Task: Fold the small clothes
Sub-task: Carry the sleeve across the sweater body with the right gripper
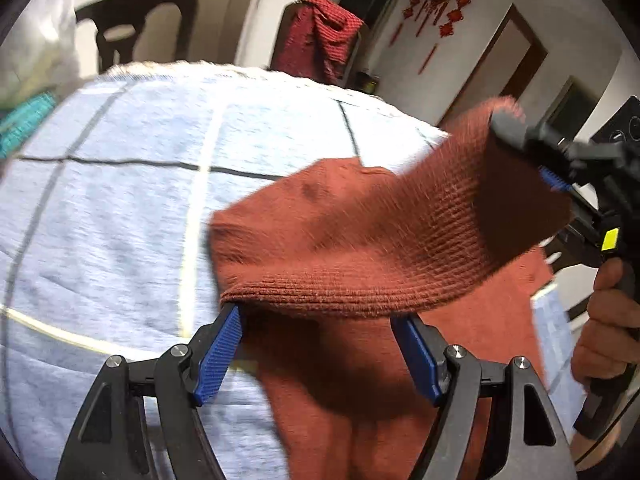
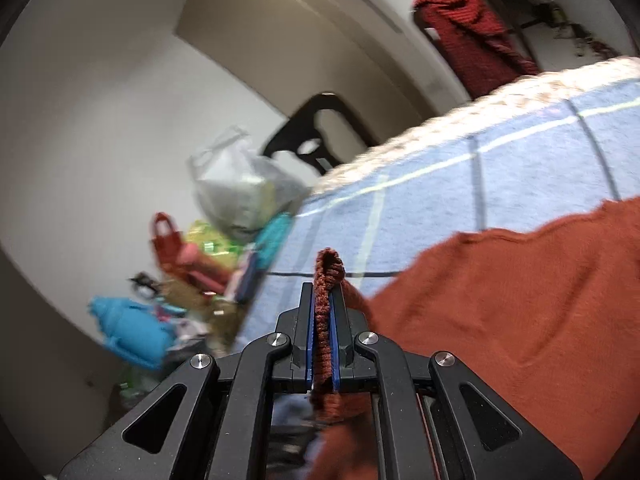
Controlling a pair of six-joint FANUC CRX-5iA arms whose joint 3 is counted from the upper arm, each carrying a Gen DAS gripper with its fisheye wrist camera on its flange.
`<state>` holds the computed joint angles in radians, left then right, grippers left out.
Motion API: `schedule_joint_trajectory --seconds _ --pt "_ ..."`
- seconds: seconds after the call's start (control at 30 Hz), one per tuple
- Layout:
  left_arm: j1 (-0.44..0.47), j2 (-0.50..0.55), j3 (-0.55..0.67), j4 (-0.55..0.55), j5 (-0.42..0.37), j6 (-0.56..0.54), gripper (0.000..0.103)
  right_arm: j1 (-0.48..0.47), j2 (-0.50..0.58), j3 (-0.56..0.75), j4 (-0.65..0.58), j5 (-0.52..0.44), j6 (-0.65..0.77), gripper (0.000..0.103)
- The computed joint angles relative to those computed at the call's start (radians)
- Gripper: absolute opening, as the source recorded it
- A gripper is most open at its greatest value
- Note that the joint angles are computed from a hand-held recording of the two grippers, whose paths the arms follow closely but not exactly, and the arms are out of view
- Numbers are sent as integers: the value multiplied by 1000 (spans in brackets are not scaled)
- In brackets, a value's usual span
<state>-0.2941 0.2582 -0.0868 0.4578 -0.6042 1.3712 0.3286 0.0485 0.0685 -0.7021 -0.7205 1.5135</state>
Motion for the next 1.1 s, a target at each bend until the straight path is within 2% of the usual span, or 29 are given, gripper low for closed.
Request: schedule_joint_trajectory --seconds 0.07,0.1,0.17,0.2,0.23,0.33,0.43,0.5,0.6,0.73,0.8,0.87,0.97,1.03,1.1 --pt "4 -2 -5 -2 -2 11 77 58 -16 -61 182 77 -119 6" --pt "10 -1 -7 8 -12 4 77 67 -16 -74 221 84 -154 6" --pt "9 8 14 -49 -26 54 77 70 -9 -92 264 86 -200 6" --pt "7 9 21 -82 -37 75 77 81 -9 -113 324 102 -249 6" --pt "7 9 17 -80 -44 73 77 82 -5 -123 350 103 -272 6" --pt "7 11 -1 -37 -55 44 77 58 17 -118 338 62 -286 6" --pt "-5 4 8 -73 -57 59 77 71 27 -126 412 26 -342 6" --pt "-4 -8 -5 -52 -56 35 77 90 32 -138 488 9 -397 6" --pt "10 -39 -47 17 -42 -26 77 110 37 -146 566 -28 -432 6" --pt "22 -68 -89 128 27 -103 77 111 29 -157 571 -8 -430 6" --pt "17 -64 -62 85 46 -77 77 109 22 -166 566 15 -432 6" --pt "7 -27 9 -9 26 -7 77 135 8 -204 650 54 -476 11" --pt "8 27 77 -59 -30 57 77 165 -7 -242 766 64 -567 15" --pt "12 51 76 -4 -44 27 77 190 -27 -298 900 94 -663 16" --pt "8 72 117 -82 -83 108 77 195 -33 -310 928 94 -676 17"
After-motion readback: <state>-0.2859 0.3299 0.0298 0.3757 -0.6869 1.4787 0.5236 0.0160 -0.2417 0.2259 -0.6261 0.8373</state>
